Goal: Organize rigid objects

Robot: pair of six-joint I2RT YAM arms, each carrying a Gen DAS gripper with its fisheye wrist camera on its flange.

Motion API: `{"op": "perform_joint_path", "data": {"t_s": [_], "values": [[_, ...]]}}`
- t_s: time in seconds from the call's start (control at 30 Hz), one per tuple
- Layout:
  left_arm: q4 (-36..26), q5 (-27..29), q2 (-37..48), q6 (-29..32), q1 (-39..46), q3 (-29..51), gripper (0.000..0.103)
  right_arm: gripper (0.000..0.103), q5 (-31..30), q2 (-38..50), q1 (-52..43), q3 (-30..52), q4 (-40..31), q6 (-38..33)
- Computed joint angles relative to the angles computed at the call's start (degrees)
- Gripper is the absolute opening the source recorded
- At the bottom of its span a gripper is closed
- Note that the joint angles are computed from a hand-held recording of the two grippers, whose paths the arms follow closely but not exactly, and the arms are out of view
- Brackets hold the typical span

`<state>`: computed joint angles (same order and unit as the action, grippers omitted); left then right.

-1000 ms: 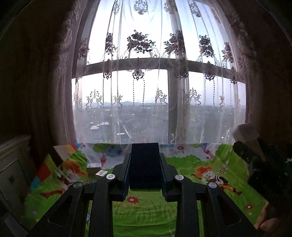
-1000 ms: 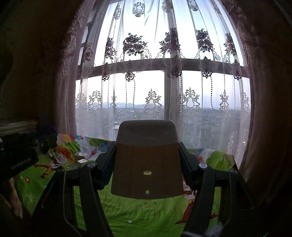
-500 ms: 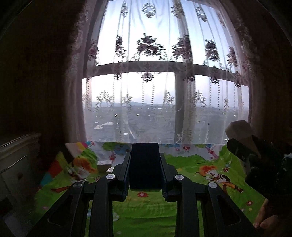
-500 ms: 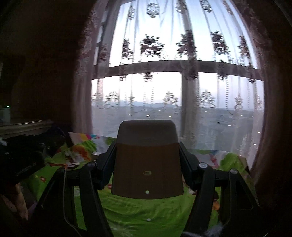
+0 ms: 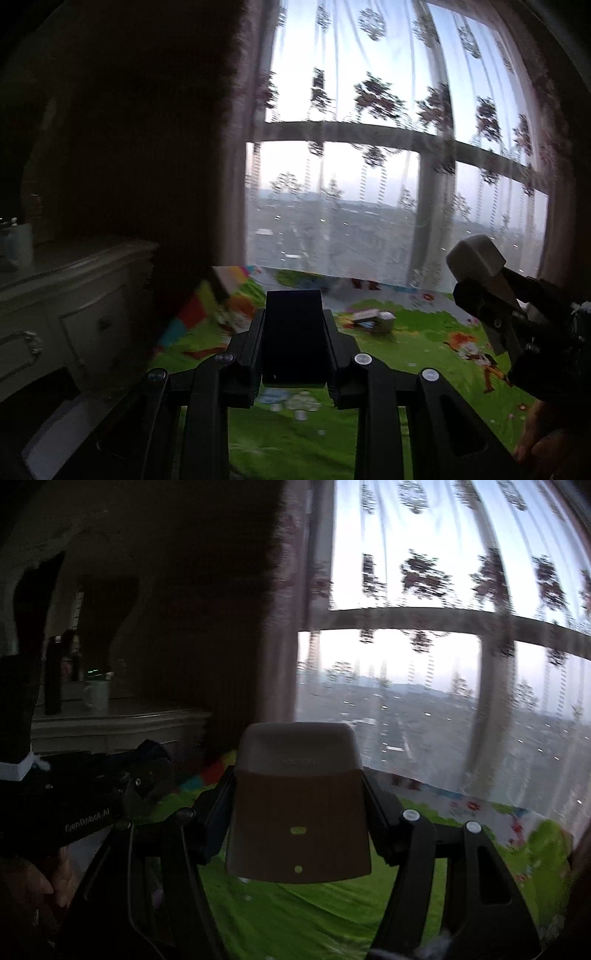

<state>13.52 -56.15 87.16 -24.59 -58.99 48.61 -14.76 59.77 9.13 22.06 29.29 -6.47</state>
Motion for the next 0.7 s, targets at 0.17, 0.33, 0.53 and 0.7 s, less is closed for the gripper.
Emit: {"op": "perform_joint_path", "data": {"t_s": [0.17,0.33,0.53,0.7], "values": [[-6.9,-4.1,-6.7,-5.6,-0.4,-4.6,0.029,0.067,2.2,1.7,8.8,2.1,-1.7,-2.3],[-18.3,-4.4,-12.0,-15.5,0.5,-7.8,0.029,0.067,3.2,5.1,16.6,5.2,-5.5,-5.3],[-27.8,-2.4,-18.4,-26.3,2.9,-13.4,0.029,0.067,3.8,10.4,22.6,9.3,-9.6,-7.8],[-33.7,-0.6,-22.6,-33.6,4.8,-17.6,0.029,0.067,4.4,16.5,27.1,13.8,-13.3,-10.2]]}}
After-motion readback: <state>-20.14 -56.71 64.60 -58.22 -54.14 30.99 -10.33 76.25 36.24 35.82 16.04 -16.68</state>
